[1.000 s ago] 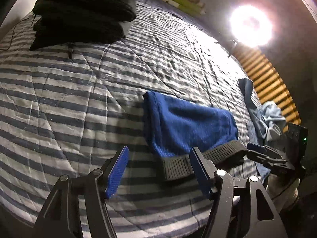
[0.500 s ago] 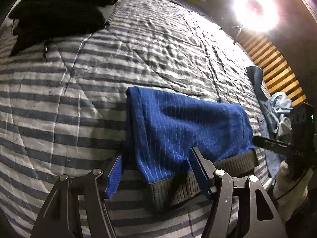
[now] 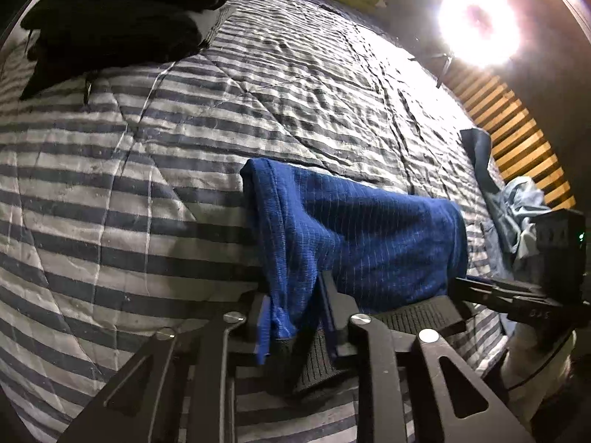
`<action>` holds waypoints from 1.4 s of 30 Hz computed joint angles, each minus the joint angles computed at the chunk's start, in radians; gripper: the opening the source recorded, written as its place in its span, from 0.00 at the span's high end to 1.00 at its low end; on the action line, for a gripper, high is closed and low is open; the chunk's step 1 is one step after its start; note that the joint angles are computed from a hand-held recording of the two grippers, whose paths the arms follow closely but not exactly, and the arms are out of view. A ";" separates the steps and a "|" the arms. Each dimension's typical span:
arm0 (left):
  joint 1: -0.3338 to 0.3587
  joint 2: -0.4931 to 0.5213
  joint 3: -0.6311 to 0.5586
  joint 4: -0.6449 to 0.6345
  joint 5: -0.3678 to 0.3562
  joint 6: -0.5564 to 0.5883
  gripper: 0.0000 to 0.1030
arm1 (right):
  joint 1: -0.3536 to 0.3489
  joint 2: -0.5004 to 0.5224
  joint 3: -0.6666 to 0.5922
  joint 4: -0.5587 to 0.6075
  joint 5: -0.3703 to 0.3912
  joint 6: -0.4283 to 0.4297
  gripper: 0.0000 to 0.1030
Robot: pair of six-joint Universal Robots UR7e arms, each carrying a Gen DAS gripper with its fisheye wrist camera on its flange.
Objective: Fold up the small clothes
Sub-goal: 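Grasp the folded shorts with both tools and carry them toward the black clothes stack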
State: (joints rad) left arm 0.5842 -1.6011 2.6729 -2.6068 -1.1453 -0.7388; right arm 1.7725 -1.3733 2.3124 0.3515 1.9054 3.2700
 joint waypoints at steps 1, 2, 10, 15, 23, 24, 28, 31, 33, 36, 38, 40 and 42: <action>-0.007 -0.005 0.003 0.001 0.002 -0.005 0.83 | 0.007 -0.006 0.000 0.002 0.002 0.006 0.81; -0.016 -0.010 0.007 0.002 0.006 -0.008 0.84 | 0.014 -0.010 0.002 0.000 0.005 0.009 0.84; -0.093 -0.147 0.026 0.090 0.023 -0.066 0.85 | 0.123 -0.050 -0.020 0.030 0.036 0.063 0.91; -0.167 -0.260 0.008 0.211 0.090 -0.101 0.86 | 0.233 -0.027 -0.077 0.058 0.079 0.106 0.91; -0.160 -0.346 -0.128 0.361 0.213 -0.047 0.86 | 0.378 0.057 -0.275 0.121 0.129 0.078 0.91; -0.154 -0.343 -0.147 0.369 0.225 -0.034 0.86 | 0.384 0.067 -0.296 0.118 0.130 0.066 0.91; -0.101 -0.292 -0.259 0.384 0.307 0.060 0.86 | 0.400 0.133 -0.415 0.094 0.121 0.004 0.91; -0.032 -0.236 -0.350 0.342 0.347 0.148 0.86 | 0.400 0.199 -0.515 0.075 0.117 -0.033 0.91; 0.015 -0.188 -0.410 0.308 0.378 0.213 0.86 | 0.395 0.242 -0.575 0.059 0.111 -0.067 0.91; 0.091 -0.108 -0.497 0.244 0.413 0.314 0.87 | 0.378 0.311 -0.663 0.038 0.096 -0.118 0.92; 0.150 -0.046 -0.557 0.192 0.425 0.388 0.87 | 0.352 0.363 -0.723 0.028 0.079 -0.137 0.91; 0.192 -0.003 -0.600 0.153 0.432 0.445 0.87 | 0.323 0.411 -0.778 0.020 0.056 -0.144 0.91; 0.240 0.053 -0.643 0.106 0.444 0.510 0.87 | 0.299 0.455 -0.822 0.008 0.043 -0.155 0.91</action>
State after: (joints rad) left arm 0.8239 -1.5485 2.0301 -2.5007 -0.7014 -0.2288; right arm 2.0712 -0.9184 1.4903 0.3591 1.9487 3.1146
